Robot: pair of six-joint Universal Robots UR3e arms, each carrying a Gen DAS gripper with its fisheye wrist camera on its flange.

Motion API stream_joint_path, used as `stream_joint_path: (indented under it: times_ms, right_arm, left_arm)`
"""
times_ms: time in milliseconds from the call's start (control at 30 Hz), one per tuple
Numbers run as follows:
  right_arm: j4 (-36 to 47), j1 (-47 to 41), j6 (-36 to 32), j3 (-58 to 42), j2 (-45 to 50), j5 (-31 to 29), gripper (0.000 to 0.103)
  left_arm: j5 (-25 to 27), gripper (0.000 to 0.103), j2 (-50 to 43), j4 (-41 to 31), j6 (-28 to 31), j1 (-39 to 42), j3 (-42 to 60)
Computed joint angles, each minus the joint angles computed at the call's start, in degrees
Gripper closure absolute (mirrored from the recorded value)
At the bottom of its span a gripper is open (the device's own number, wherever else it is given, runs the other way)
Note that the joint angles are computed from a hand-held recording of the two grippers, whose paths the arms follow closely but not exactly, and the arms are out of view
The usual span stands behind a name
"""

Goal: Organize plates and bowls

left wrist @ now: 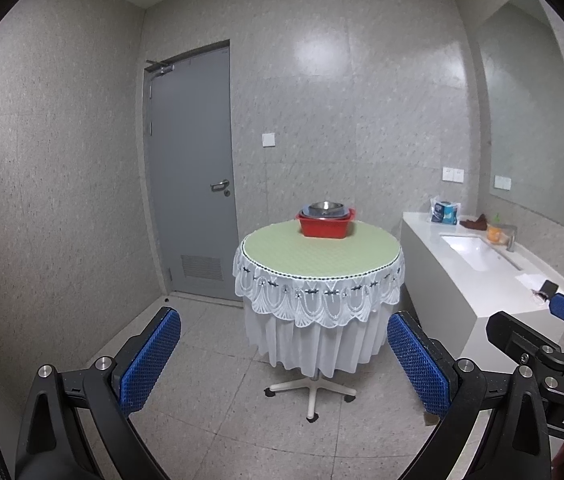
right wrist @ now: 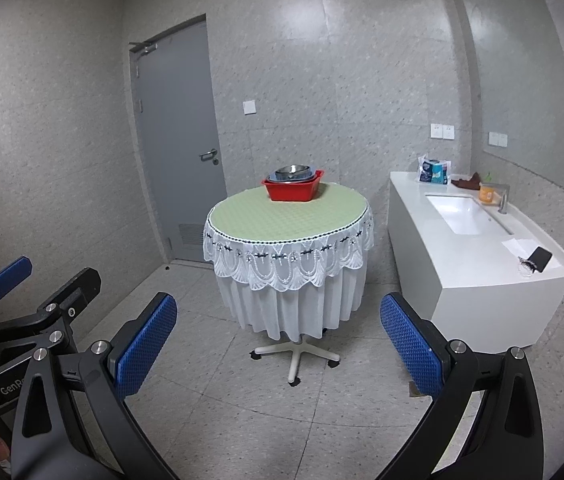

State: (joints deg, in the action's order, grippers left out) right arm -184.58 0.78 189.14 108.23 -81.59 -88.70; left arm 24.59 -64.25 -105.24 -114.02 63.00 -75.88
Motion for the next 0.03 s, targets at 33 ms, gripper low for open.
stream_joint_path:
  times_ms: [33]
  right_arm:
    - [0.1,-1.0,-0.3,-0.5,0.6,1.1,0.0]
  left_arm:
    - [1.4,0.001,-0.1,6.5,-5.0,-2.4,-1.6]
